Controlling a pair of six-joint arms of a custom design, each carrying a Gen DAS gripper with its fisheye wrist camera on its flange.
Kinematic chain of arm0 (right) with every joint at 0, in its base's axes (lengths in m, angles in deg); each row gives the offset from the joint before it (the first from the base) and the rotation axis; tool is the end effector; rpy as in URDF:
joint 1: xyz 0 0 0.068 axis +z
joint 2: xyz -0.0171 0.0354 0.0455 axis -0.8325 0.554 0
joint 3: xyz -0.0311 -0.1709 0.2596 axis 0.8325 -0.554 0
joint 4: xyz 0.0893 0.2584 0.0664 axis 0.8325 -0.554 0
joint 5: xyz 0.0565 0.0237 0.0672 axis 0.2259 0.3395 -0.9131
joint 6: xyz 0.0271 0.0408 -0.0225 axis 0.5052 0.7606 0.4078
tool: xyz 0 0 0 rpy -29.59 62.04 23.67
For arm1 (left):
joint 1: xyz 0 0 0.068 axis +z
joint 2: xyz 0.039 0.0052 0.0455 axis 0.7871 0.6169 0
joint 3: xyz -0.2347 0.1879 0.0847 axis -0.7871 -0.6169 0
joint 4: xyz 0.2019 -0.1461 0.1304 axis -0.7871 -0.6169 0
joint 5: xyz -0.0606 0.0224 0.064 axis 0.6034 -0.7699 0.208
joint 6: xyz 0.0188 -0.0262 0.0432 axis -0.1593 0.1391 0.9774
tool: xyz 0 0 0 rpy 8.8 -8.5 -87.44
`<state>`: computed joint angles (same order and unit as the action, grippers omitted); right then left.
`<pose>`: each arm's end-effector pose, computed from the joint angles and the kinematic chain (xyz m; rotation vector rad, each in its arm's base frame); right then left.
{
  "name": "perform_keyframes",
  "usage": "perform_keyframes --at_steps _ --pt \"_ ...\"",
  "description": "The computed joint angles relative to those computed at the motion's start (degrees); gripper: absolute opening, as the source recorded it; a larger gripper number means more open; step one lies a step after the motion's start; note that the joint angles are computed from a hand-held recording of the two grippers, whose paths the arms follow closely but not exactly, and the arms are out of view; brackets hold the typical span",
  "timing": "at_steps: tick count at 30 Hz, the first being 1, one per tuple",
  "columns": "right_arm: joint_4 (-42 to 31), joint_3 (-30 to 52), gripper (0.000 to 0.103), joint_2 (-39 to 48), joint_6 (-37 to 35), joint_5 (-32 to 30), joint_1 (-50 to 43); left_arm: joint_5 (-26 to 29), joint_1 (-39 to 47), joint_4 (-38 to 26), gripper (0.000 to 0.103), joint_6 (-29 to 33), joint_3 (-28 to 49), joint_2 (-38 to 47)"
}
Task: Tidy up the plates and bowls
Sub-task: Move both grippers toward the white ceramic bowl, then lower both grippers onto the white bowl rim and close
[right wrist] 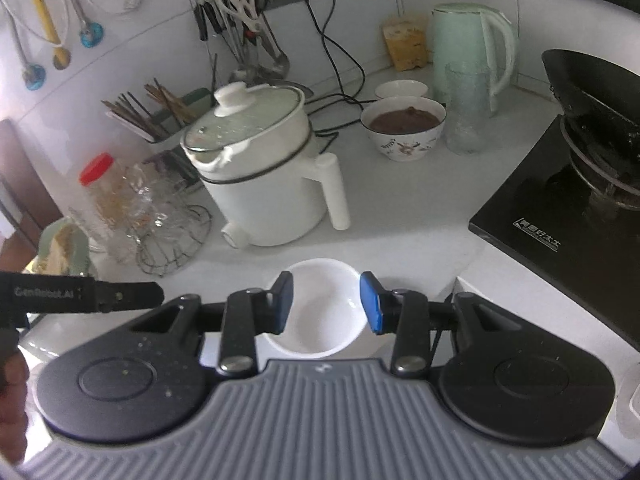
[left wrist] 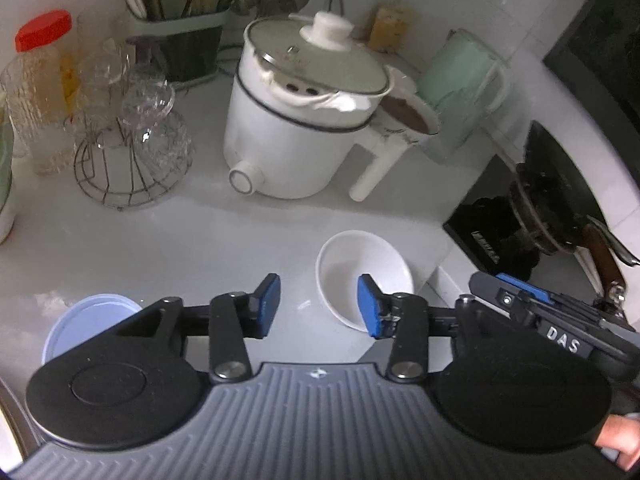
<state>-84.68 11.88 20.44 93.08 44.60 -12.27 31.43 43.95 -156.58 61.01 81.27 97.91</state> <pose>0.2099 0.1686 0.3459 0.8421 2.1415 -0.0824 0.4374 -0.0811 0.3499 0.8958 2.4882 -0.7221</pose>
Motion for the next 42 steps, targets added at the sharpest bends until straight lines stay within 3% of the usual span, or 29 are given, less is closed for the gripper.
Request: perform_keyframes --at_steps 6,14,20,26,32,36,42 --pt "6.8 -3.7 0.039 -1.1 -8.5 -5.0 -5.3 -1.6 -2.5 2.7 0.051 -2.6 -0.4 2.9" --pt "14.1 -8.9 0.045 -0.8 -16.1 -14.8 -14.8 -3.2 -6.4 3.6 0.051 -4.4 1.3 8.5" --pt "21.1 -13.6 0.045 -1.0 -19.5 -21.5 -19.6 -5.4 -8.9 4.2 0.051 -5.8 1.9 12.1" --pt "25.2 -15.6 0.044 0.9 -20.1 -24.3 -22.4 -7.1 -9.7 4.3 0.049 -7.7 3.9 15.0" --pt "27.5 -16.6 0.043 1.8 -19.5 -25.0 -22.5 -7.1 -10.1 3.5 0.038 -6.4 6.1 16.9" --pt "28.7 -17.6 0.032 1.9 -18.5 -25.7 -22.9 -8.0 -10.5 3.2 0.020 -6.1 6.5 17.4" --pt "30.2 -18.6 0.013 1.8 -17.0 -26.4 -23.0 -7.6 -10.3 4.5 0.012 -6.5 4.8 16.6"
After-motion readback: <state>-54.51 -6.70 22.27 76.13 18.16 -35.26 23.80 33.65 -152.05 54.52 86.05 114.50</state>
